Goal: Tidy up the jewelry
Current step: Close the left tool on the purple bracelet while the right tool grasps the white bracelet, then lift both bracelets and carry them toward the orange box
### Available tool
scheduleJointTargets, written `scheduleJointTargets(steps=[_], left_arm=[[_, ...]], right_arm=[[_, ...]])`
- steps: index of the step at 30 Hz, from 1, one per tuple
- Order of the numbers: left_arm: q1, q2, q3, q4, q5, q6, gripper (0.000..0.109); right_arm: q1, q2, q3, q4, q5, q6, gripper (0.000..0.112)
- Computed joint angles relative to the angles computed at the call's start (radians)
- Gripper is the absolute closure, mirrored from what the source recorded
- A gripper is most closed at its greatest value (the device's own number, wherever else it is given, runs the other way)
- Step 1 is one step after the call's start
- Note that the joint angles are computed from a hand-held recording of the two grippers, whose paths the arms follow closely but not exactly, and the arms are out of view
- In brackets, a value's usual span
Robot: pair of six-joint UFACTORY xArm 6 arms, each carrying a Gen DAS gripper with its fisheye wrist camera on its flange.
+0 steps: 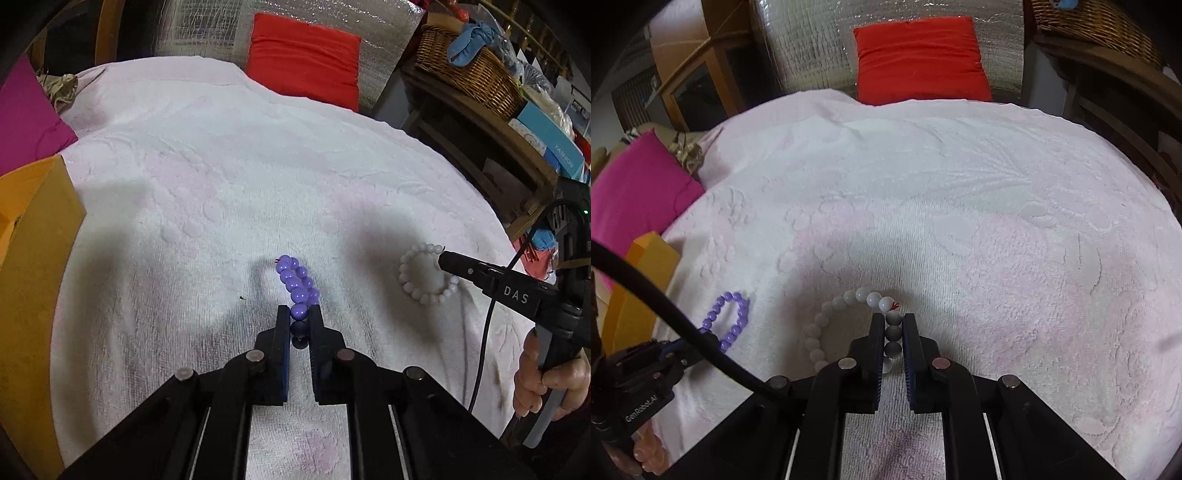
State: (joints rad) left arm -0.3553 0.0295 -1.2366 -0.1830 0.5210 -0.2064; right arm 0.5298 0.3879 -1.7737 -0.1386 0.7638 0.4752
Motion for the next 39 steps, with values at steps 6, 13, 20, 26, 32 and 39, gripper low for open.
scheduleJointTargets(steps=[6, 13, 20, 26, 32, 39], left_arm=[[-0.001, -0.029, 0.014, -0.025, -0.019, 0.023, 0.099], [-0.010, -0.042, 0.016, 0.016, -0.022, 0.000, 0.099], [-0.014, -0.086, 0.048, 0.089, -0.058, -0.049, 0.099], [-0.021, -0.096, 0.049, 0.208, -0.066, -0.131, 0.099], [-0.025, -0.099, 0.049, 0.290, -0.048, -0.191, 0.099], [-0.022, -0.090, 0.041, 0.336, -0.032, -0.224, 0.099]], right_arm=[[-0.002, -0.003, 0.004, 0.012, -0.009, 0.002, 0.102], [-0.011, -0.049, 0.062, 0.100, -0.091, -0.047, 0.102], [-0.021, -0.088, 0.118, 0.278, -0.200, -0.134, 0.102], [-0.015, -0.108, 0.142, 0.344, -0.243, -0.165, 0.102], [-0.007, -0.074, 0.092, 0.276, -0.162, -0.130, 0.102], [-0.009, -0.076, 0.108, 0.283, -0.194, -0.128, 0.102]])
